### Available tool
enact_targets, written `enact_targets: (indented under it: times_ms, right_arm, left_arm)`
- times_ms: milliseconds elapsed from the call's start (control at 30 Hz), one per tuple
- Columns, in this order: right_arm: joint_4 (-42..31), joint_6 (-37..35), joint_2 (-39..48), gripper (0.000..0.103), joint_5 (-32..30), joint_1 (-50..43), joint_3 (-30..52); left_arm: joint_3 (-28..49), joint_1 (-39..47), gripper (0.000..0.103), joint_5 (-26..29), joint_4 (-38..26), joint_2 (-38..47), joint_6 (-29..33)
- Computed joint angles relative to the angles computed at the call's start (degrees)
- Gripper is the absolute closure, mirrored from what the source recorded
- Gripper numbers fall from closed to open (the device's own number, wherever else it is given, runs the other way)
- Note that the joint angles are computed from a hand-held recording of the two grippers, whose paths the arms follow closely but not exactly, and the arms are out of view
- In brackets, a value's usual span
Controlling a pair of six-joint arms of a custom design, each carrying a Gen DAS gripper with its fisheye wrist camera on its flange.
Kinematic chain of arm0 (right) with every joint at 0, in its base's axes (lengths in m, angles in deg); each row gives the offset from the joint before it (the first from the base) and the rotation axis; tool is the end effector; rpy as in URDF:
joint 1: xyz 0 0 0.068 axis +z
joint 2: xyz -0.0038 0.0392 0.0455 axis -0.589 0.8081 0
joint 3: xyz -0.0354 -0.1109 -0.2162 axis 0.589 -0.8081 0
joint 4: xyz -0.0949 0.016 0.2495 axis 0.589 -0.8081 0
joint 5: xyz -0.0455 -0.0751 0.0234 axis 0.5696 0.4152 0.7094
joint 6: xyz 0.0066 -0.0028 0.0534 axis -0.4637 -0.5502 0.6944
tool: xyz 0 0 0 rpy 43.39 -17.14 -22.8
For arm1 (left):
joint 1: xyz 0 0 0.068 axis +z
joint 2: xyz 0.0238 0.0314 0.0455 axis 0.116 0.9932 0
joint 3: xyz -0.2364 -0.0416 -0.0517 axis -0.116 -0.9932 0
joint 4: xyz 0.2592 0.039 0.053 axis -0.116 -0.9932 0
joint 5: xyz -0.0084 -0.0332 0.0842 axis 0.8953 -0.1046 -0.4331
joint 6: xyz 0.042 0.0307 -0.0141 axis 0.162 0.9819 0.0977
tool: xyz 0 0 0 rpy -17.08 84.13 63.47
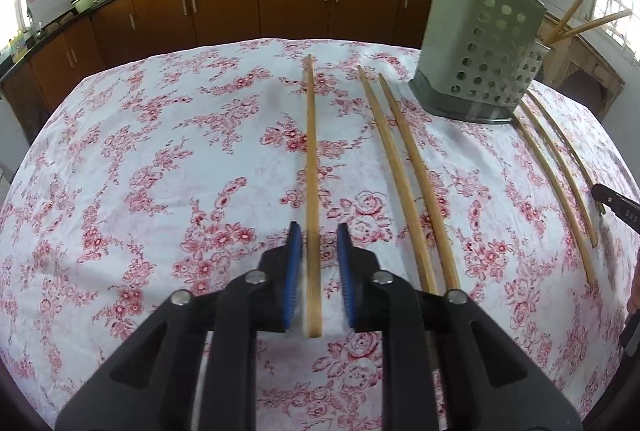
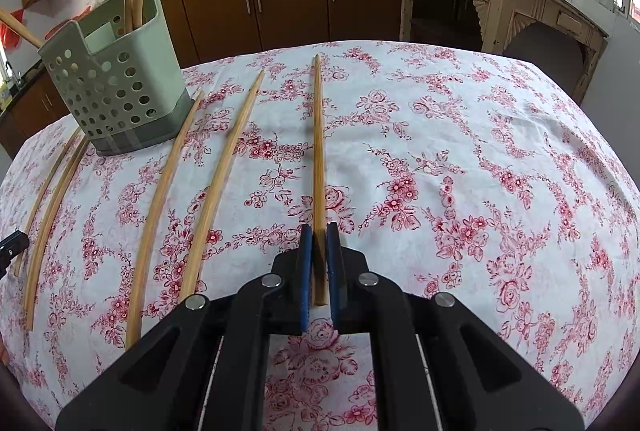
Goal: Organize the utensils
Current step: 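Grasp a wooden chopstick with the left tool while the right tool holds its own, then lift both held chopsticks and carry them over the green holder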
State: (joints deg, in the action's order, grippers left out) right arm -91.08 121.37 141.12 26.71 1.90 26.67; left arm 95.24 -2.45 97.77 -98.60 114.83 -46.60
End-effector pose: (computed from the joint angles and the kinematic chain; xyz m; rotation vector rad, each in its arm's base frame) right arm 0.2076 0.1353 0.2022 0.7079 2.3304 -0.1692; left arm 0.3834 -0.0701 0.2215 0.6352 2.4066 -0.2568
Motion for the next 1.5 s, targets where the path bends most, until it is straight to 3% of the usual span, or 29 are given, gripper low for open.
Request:
enact_targets:
  times_ms: [200,667,1033,1500]
  right_arm:
    - [-0.3,2.5,-3.1,0.095,2.2,2.1,-1.8]
    - [-22.1,17.1,-8.0,0.095,23.1,16.3,7.7]
    - [-28.2,21.0,-7.0,0.096,28.0,19.1,11.5]
    - [-30.4,18.5,-6.2,0.096,32.5,20.2,17.6]
  left_arm:
    - [0.2,1.1,0.096,0.6,-1.6,-0.4,0.3]
    - [-1.7,4.8,0.096,8.1,-2.8,-12.3,2.2]
    - [-0.8,5.4,0.096,12.1,-1.0,-16.8,0.2]
    - [3.0,5.6,0.096,13.4,0.4,-17.7,-2.8]
